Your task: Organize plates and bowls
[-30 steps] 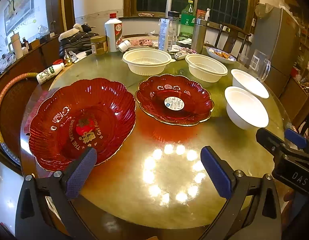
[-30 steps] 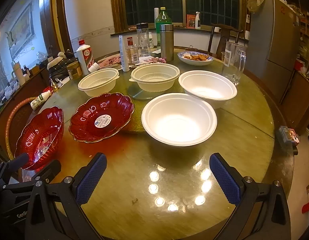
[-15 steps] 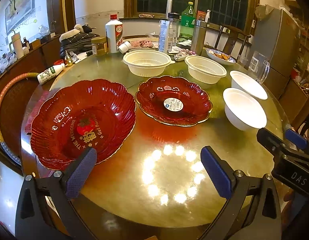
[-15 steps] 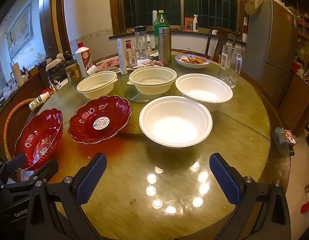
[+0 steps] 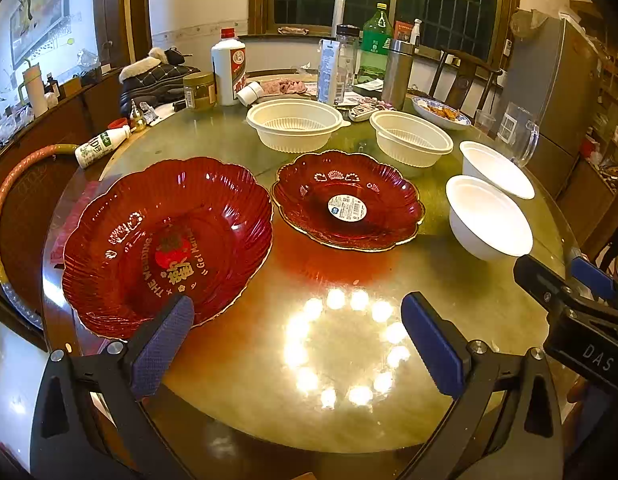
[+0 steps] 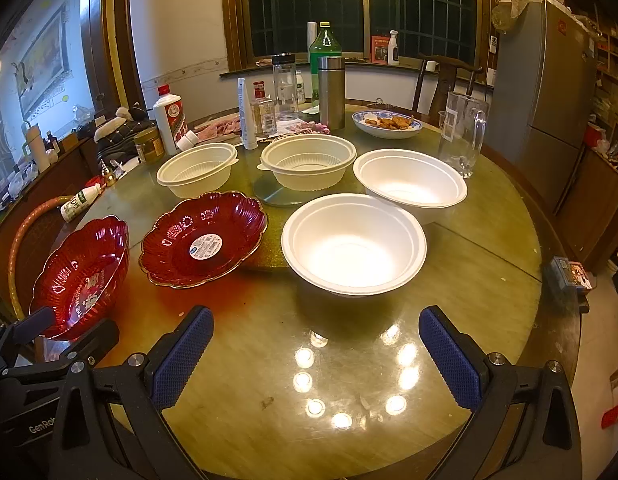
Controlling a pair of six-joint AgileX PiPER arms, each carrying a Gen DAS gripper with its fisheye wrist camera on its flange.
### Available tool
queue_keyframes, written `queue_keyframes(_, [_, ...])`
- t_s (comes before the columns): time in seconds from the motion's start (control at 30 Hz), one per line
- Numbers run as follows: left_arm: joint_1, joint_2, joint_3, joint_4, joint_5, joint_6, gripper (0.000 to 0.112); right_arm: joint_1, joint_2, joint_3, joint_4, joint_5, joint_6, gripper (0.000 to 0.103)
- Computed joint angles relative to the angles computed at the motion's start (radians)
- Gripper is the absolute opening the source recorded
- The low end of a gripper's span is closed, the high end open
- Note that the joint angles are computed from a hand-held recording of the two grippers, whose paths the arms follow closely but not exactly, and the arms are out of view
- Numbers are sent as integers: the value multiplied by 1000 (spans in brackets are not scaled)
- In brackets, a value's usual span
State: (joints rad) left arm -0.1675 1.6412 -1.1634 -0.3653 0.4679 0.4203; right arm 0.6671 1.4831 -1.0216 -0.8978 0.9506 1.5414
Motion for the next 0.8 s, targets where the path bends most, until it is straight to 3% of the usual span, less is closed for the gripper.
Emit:
queue_keyframes(0.6, [8, -10, 4, -18, 9, 25, 103, 7, 4, -11, -1, 0, -7, 103])
queue_keyframes(0.7, [36, -24, 0, -83, 35, 93, 103, 6, -3, -5, -4, -18, 1, 103])
queue_keyframes(0.8, [99, -53, -5, -178, 60, 191, 103, -6, -31, 16, -2, -89, 6, 103])
